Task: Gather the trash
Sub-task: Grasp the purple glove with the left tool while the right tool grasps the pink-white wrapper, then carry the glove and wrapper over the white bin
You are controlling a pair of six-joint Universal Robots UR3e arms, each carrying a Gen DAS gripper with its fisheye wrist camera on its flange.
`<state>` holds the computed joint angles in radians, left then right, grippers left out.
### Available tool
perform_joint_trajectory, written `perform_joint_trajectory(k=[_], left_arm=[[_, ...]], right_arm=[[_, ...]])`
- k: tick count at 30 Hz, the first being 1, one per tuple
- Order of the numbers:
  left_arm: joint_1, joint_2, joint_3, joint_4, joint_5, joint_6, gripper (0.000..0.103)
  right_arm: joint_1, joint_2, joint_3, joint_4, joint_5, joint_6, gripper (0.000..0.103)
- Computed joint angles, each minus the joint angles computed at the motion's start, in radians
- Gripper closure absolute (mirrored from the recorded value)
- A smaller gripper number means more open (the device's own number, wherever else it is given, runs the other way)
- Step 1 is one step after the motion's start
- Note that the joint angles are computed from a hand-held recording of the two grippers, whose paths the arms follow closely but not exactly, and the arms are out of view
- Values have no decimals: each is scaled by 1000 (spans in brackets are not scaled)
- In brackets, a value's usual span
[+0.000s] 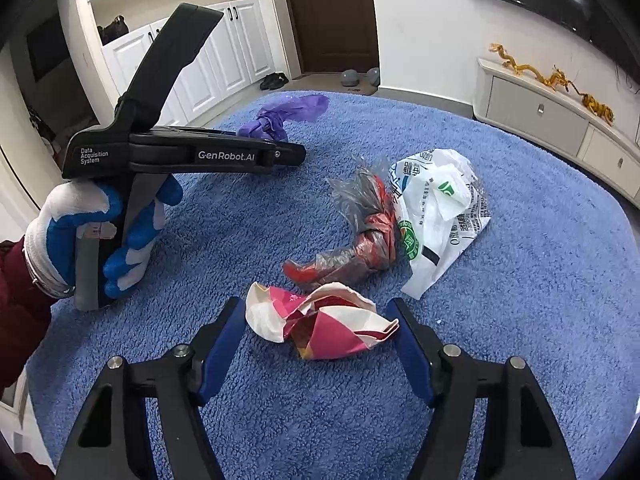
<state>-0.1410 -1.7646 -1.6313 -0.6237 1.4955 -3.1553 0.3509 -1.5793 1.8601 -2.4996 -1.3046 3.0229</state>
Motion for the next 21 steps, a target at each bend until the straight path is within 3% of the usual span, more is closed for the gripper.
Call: perform_joint_trajectory(k=[5, 11, 21], left_arm=[[6, 57, -63, 27, 2, 0, 61], [15, 198, -196, 60, -16, -4, 61], [-76, 356, -284, 18, -10, -28, 62]], right_arm=[[-9, -74, 68, -12, 19, 3, 34], [-93, -228, 156, 36, 114, -12, 34], [-332, -595, 286, 293, 271, -124, 34]])
